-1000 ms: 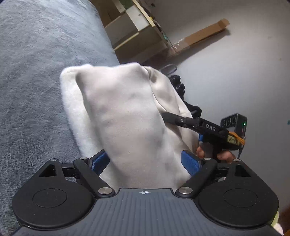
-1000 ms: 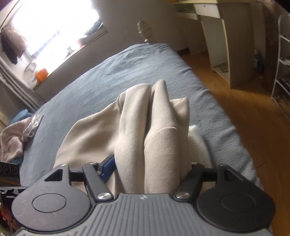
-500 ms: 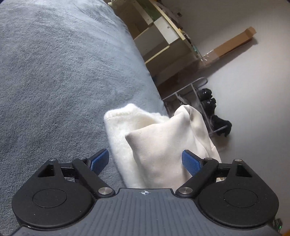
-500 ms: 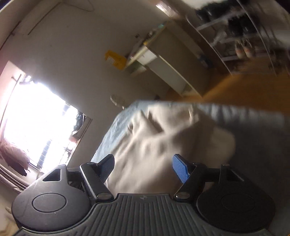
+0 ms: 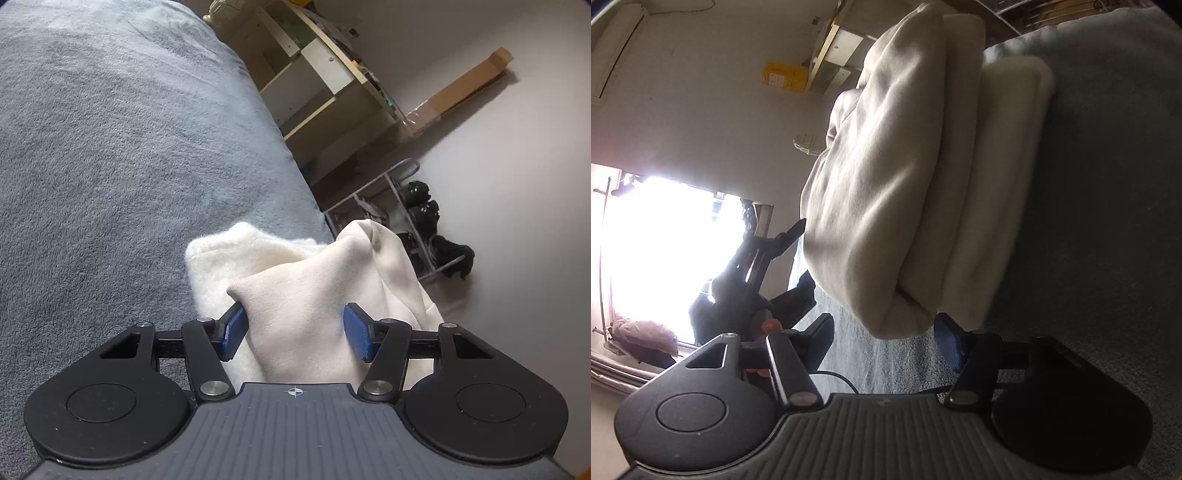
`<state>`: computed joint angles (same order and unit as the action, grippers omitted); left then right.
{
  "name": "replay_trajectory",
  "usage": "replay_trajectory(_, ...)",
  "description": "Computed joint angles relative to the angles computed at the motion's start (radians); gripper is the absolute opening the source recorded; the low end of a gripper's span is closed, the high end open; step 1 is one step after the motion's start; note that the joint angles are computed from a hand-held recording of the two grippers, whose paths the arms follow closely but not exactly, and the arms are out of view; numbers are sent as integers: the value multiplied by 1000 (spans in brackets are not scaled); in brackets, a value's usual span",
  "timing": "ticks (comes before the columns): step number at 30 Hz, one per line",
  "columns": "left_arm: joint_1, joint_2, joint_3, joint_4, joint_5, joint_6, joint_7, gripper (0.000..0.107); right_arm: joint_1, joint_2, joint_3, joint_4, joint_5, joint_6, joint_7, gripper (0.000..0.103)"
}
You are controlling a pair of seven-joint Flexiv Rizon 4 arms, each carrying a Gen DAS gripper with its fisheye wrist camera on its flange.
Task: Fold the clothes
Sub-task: 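Lower the hoodie bundle onto the folded white stack with both tools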
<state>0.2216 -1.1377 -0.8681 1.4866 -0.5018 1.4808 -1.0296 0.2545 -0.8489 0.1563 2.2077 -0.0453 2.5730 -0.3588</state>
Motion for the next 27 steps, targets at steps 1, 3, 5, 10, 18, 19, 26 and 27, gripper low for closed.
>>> replay_trajectory(1,-2,0,2,-1,3,5,2,55,9,4,-6,-6,-1,-17,-7,57)
replay_trajectory(3,-6,-1,4,-3,10,12,4,53,49,27,-35,-15,40,-87,-36,51)
replay_trajectory(5,-13,-2,12,-13,14,10,1,52,79,39,-54,-21,76,-130,-70,37)
replay_trajectory(10,-35,1,40,-41,12,-9,3,52,90,40,-43,-17,96,-122,-123,31)
replay_trajectory(18,-68,5,75,-68,-10,-16,29,52,90,20,-14,-24,103,-112,-135,26)
replay_trajectory(19,-68,5,74,-65,-10,-6,33,53,92,16,-6,-13,111,-94,-132,26)
replay_trajectory(26,-9,-6,-14,6,93,150,69,67,234,115,-97,58,268,-128,-249,27)
replay_trajectory(27,5,-17,-40,13,133,178,89,68,285,143,-129,72,333,-137,-302,27)
